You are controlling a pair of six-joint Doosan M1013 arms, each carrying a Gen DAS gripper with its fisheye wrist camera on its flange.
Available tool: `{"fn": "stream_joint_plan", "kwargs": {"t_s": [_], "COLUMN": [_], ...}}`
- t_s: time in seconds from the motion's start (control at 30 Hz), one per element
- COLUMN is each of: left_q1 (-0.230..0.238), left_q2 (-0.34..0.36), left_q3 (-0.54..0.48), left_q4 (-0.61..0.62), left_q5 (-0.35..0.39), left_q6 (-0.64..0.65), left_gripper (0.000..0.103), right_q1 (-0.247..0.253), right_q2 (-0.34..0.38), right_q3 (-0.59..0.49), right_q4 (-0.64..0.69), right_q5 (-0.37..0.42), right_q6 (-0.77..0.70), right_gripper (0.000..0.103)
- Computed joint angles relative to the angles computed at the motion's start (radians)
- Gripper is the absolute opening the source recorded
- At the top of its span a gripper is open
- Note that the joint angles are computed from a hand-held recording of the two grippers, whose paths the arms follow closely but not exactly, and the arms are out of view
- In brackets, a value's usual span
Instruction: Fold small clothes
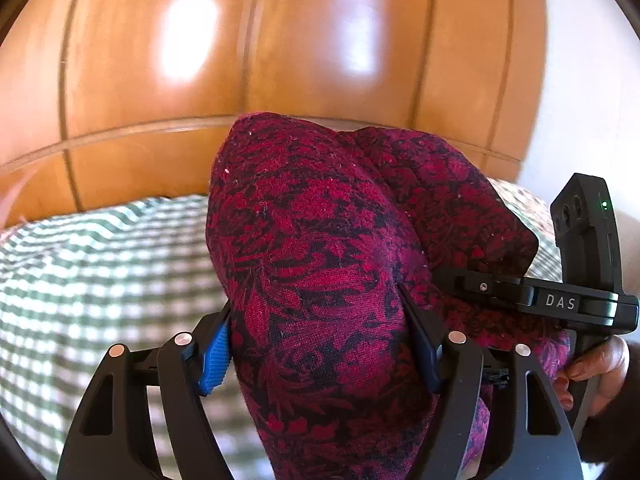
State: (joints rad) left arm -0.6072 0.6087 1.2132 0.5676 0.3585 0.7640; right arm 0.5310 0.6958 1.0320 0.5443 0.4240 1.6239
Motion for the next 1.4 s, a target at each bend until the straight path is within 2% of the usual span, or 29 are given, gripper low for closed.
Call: {"fn": "stream_joint_plan", "kwargs": {"t_s": [0.17, 0.27, 0.37, 0.43, 0.5, 0.53, 0.57, 0.63, 0.67, 0.7, 0.77, 0.83, 0.87, 0.9, 0.97, 1.0, 1.07, 1.13, 1.2, 1.27, 1.3, 1.4], "left_q1": [0.034, 0.05, 0.061, 0.053, 0.041, 0.038, 0.038, 0.041, 0.047, 0.057, 0.079, 0.093, 0.093, 0.092, 0.084, 0.079, 0.066, 0.052, 0.048, 0.048, 0.05, 0.05], "left_q2": [0.043, 0.08, 0.119, 0.139, 0.148, 0.148, 0.147, 0.138, 0.137, 0.131, 0.12, 0.103, 0.092, 0.082, 0.069, 0.062, 0.045, 0.031, 0.031, 0.039, 0.04, 0.037], "left_q3": [-0.065, -0.116, -0.167, -0.18, -0.18, -0.173, -0.168, -0.153, -0.153, -0.148, -0.132, -0.096, -0.075, -0.056, -0.033, -0.019, 0.01, 0.037, 0.039, 0.027, 0.025, 0.031], "left_q4": [0.16, 0.174, 0.135, 0.219, 0.29, 0.319, 0.326, 0.301, 0.264, 0.177, 0.018, -0.079, -0.09, -0.071, -0.001, 0.037, 0.146, 0.27, 0.292, 0.212, 0.172, 0.169], "left_q5": [0.059, 0.1, 0.171, 0.197, 0.215, 0.208, 0.201, 0.181, 0.174, 0.161, 0.123, 0.078, 0.058, 0.051, 0.057, 0.055, 0.06, 0.071, 0.092, 0.113, 0.109, 0.115], "left_q6": [-0.11, -0.117, -0.06, -0.075, -0.107, -0.141, -0.159, -0.184, -0.173, -0.146, -0.105, -0.112, -0.136, -0.175, -0.252, -0.29, -0.388, -0.497, -0.509, -0.426, -0.389, -0.384], "left_gripper": [0.069, 0.068, 0.065, 0.066, 0.068, 0.069, 0.071, 0.076, 0.082, 0.084, 0.091, 0.091, 0.091, 0.092, 0.094, 0.093, 0.093, 0.094, 0.098, 0.098, 0.098, 0.098], "right_q1": [0.007, 0.014, 0.022, 0.027, 0.018, 0.013, 0.009, 0.003, 0.005, 0.007, 0.012, 0.012, 0.017, 0.025, 0.036, 0.047, 0.055, 0.066, 0.073, 0.071, 0.064, 0.053], "right_q2": [0.149, 0.252, 0.347, 0.419, 0.427, 0.411, 0.39, 0.39, 0.395, 0.397, 0.372, 0.381, 0.356, 0.309, 0.262, 0.241, 0.203, 0.182, 0.186, 0.17, 0.179, 0.176], "right_q3": [-0.281, -0.471, -0.644, -0.773, -0.768, -0.726, -0.676, -0.669, -0.679, -0.687, -0.637, -0.65, -0.603, -0.513, -0.43, -0.393, -0.32, -0.286, -0.292, -0.254, -0.266, -0.254], "right_q4": [-0.161, -0.259, -0.384, -0.456, -0.42, -0.384, -0.346, -0.317, -0.33, -0.35, -0.366, -0.387, -0.407, -0.443, -0.558, -0.669, -0.781, -0.905, -0.979, -1.012, -0.969, -0.9], "right_q5": [0.12, 0.199, 0.291, 0.369, 0.36, 0.329, 0.293, 0.283, 0.288, 0.291, 0.264, 0.261, 0.235, 0.19, 0.143, 0.126, 0.086, 0.107, 0.181, 0.205, 0.22, 0.203], "right_q6": [0.085, 0.157, 0.233, 0.284, 0.309, 0.309, 0.298, 0.282, 0.286, 0.293, 0.3, 0.316, 0.33, 0.352, 0.426, 0.502, 0.582, 0.675, 0.725, 0.773, 0.759, 0.746], "right_gripper": [0.053, 0.053, 0.055, 0.062, 0.068, 0.072, 0.073, 0.074, 0.075, 0.076, 0.077, 0.082, 0.083, 0.084, 0.093, 0.094, 0.094, 0.094, 0.094, 0.094, 0.094, 0.099]}}
